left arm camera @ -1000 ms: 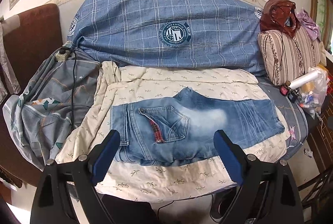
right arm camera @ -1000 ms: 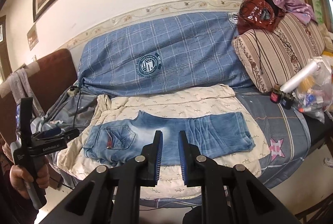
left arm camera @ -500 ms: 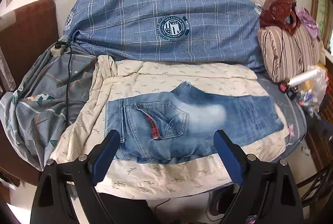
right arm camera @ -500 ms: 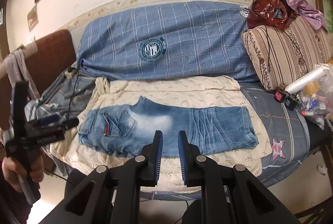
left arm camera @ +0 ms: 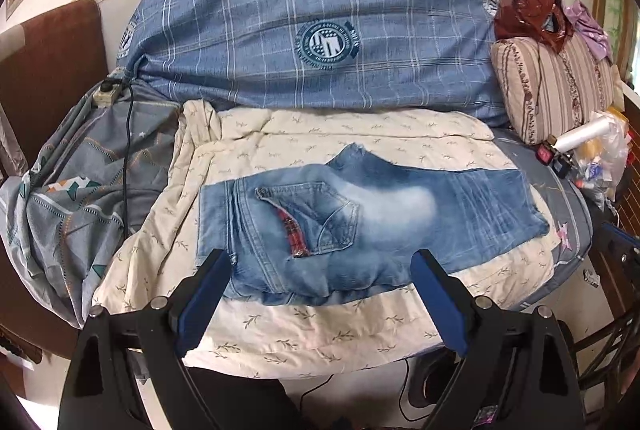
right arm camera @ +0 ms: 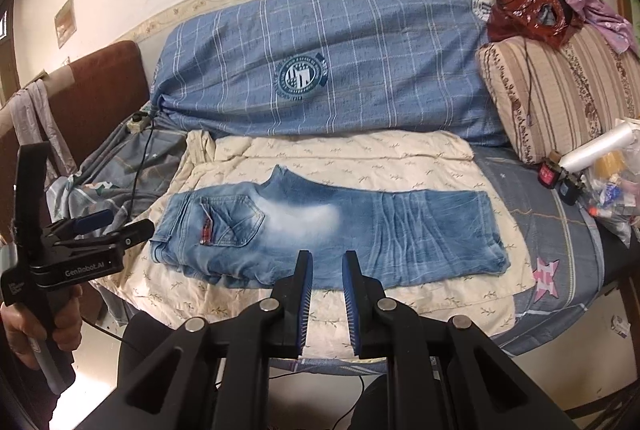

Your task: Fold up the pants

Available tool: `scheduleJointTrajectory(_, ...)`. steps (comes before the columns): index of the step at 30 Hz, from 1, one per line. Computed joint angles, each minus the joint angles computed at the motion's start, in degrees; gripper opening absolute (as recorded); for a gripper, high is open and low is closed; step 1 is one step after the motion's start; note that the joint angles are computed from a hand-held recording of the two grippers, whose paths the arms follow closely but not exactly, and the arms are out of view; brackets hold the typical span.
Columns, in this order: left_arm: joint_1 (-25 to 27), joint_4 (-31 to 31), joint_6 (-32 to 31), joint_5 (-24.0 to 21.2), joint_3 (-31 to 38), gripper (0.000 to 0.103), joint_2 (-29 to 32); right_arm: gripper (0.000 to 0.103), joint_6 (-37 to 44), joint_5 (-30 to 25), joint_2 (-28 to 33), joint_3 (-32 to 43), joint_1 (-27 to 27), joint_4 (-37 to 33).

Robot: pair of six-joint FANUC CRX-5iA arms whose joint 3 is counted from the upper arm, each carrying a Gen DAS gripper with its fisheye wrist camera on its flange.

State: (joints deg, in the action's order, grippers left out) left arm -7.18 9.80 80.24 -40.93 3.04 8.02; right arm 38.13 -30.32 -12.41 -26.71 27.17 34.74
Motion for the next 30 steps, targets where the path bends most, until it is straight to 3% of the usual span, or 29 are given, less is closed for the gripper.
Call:
scheduleJointTrajectory(9, 0.6, -1.4, 2.5, -0.2, 1.6, 0.092, 2.0, 0.018, 1.0, 1.9, 2.1, 0.3, -0.8, -1.4)
scheduleJointTrajectory(17, 0.7, -7.4, 7.2, -1.2, 4.7, 0.092, 5.6, 0.018, 3.9, 3.6, 6.4, 2.3, -3.2, -7.2)
scheduleJointTrajectory(24, -2.3, -18.2, 15.5, -5.3, 13.4, 0.092, 14.6, 0.018, 10.1, 3.4, 10.2, 4.1, -5.6, -14.6)
scheduleJointTrajectory(27, -2.6, -17.7, 15.2, -8.7, 17.4, 0.092, 20.2, 0.018, 10.7, 4.0, 10.2, 2.9, -7.1, -15.1)
scheduleJointTrajectory(28, -2.8, -18.4, 16.0, -9.5, 18.5, 0.096, 21.9, 0.018, 11.1, 4.3, 10.1, 2.7, -7.9, -16.2)
scheduleJointTrajectory(30, -3.0, -19.6, 18.2, -4.1, 15.8, 0.101, 21.1, 0.018, 11.9, 5.0, 9.8, 2.4, -9.4, -18.2)
